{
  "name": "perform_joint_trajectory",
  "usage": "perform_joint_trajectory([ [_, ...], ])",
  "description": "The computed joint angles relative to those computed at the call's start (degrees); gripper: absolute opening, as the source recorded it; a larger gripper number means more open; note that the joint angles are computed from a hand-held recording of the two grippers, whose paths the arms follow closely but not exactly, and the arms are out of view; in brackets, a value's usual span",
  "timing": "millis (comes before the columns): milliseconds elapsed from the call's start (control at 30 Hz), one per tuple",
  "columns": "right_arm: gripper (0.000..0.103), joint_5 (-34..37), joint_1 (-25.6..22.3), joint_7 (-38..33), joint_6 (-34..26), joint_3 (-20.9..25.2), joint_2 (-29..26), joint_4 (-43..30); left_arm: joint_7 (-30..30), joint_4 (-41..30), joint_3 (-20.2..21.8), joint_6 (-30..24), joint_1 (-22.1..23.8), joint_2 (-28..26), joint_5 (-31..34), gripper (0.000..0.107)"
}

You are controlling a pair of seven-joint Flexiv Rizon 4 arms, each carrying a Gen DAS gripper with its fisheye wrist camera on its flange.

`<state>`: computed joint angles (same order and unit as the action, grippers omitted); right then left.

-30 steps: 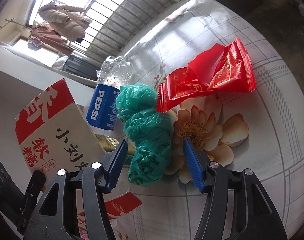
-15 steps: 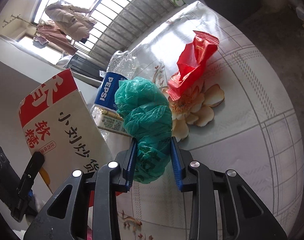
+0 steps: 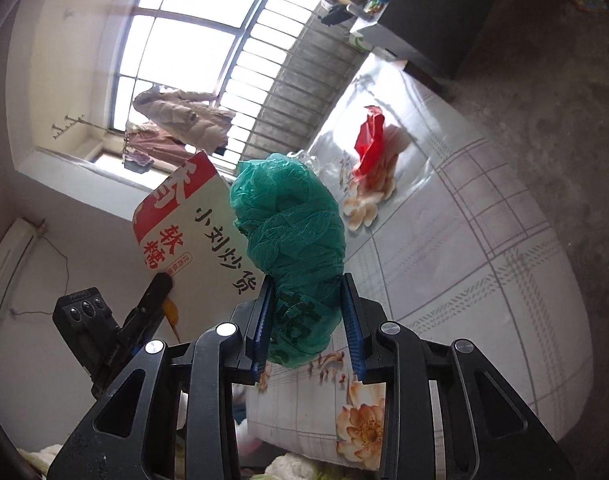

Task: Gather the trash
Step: 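Lift the green bag with the right tool while the left tool carries the red-and-white bag, then lower both bags over the blue wastebasket and open both tools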

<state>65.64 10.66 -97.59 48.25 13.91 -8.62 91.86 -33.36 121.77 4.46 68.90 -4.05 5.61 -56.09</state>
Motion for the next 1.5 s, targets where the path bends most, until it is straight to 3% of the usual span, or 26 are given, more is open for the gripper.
perform_joint_trajectory([
  [300,0.030,5.0,-1.5,1.9,11.7,-4.0,10.2,10.9,2.1,-7.4,-5.1,-5.1,-3.4,-5.9,0.9,0.029],
  [500,0.031,7.8,-1.8,1.4,16.6,-7.5,13.4,15.3,-3.0,-16.2,-10.3,-7.5,-5.6,-15.7,10.9,0.029],
  [600,0.031,5.6,-1.2,6.0,21.7,-7.4,11.6,16.4,-5.2,-22.1,-12.9,-10.0,-6.8,-21.9,17.2,0.029],
  [767,0.032,4.1,-2.6,14.5,27.7,-7.8,9.4,21.0,-11.3,-37.2,-14.5,-18.8,-11.3,-35.1,30.9,0.033],
  [933,0.032,9.4,-6.1,17.3,30.2,-8.6,5.5,23.5,-15.9,-52.7,-14.6,-27.1,-15.9,-47.9,38.5,0.034],
  [967,0.033,10.6,-6.9,17.8,30.8,-8.6,4.2,23.5,-16.5,-55.9,-14.6,-28.8,-16.7,-50.4,39.4,0.036],
  [1033,0.033,14.5,-8.9,16.5,30.9,-8.5,0.7,22.1,-17.7,-61.4,-13.8,-29.8,-18.5,-55.2,41.5,0.051],
  [1067,0.034,15.8,-9.9,16.4,30.7,-8.5,-1.5,21.1,-18.8,-64.2,-12.9,-30.4,-19.6,-57.4,42.9,0.071],
  [1100,0.034,17.4,-11.3,15.6,30.3,-8.4,-3.6,20.5,-20.1,-67.3,-11.8,-31.0,-20.7,-59.8,44.2,0.078],
  [1133,0.034,18.8,-12.9,14.0,29.2,-8.3,-5.6,19.6,-21.3,-69.3,-11.0,-31.3,-21.4,-61.5,45.4,0.078],
  [1167,0.034,17.8,-13.4,14.8,29.0,-8.2,-7.8,18.8,-22.8,-71.7,-9.8,-31.9,-22.2,-63.1,46.9,0.078],
  [1233,0.036,8.8,-11.6,23.6,30.0,-9.0,-12.3,18.4,-25.7,-74.0,-8.3,-32.7,-22.9,-64.7,48.8,0.078],
  [1300,0.046,3.2,-11.0,27.3,29.6,-9.4,-15.6,17.7,-27.7,-72.5,-9.1,-32.0,-21.8,-63.7,48.4,0.078],
  [1367,0.056,-6.7,-7.7,36.6,28.7,-12.1,-17.5,19.1,-28.3,-71.9,-9.9,-31.9,-20.8,-62.9,48.0,0.078],
  [1500,0.063,-9.2,-8.5,39.0,31.7,-10.0,-17.5,20.0,-25.4,-65.8,-12.0,-25.4,-18.5,-58.2,47.3,0.078],
])
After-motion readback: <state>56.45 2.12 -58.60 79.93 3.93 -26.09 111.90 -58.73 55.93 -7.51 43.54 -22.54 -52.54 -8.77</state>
